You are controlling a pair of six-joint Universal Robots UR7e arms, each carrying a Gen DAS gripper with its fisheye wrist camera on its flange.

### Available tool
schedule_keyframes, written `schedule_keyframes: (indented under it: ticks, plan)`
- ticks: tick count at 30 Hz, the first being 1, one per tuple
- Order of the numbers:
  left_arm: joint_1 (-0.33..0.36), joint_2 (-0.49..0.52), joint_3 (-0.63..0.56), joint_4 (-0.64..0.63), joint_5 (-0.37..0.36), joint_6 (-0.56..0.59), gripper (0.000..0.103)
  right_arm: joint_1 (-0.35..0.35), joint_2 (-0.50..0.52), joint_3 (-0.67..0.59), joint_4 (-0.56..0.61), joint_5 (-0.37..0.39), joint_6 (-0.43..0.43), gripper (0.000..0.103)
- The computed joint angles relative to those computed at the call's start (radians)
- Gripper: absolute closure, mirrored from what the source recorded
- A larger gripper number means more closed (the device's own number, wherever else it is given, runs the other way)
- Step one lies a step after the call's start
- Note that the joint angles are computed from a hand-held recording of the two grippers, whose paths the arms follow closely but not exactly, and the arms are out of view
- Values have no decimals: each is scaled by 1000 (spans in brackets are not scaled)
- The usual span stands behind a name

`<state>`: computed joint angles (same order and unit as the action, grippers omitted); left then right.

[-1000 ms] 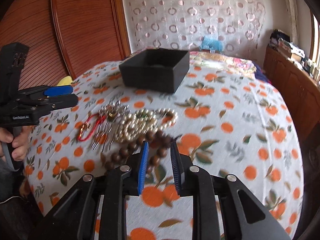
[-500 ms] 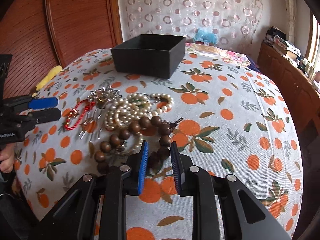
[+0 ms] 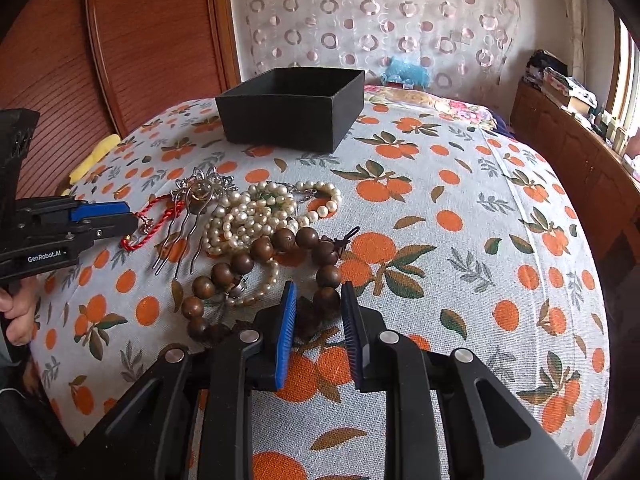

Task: Organize jewelry
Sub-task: 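Move the left gripper to the red bead bracelet and grasp it, then lift the red bracelet with the left while the right grasps the brown wooden bead bracelet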

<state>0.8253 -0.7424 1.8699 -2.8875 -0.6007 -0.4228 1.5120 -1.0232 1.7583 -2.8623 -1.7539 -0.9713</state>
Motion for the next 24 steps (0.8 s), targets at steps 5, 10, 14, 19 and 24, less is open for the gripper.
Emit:
schedule_keyframes:
  ticks: [5, 10, 14, 19, 24]
  plan:
    - [8, 18, -36, 26, 27, 17, 85, 2, 2, 6, -18, -9, -12, 78]
    - [12, 15, -32, -23, 16, 45, 97, 3, 2, 8, -24, -11, -15, 78]
    - [-22, 0, 2, -134, 48, 100, 97, 4, 2, 9, -26, -13, -17, 78]
    - [-61, -18, 22, -223, 75, 162, 97, 5, 5, 4, -16, -15, -18, 78]
    - [-79, -26, 16, -287, 80, 224, 97, 15, 21, -32, 25, -37, -22, 77]
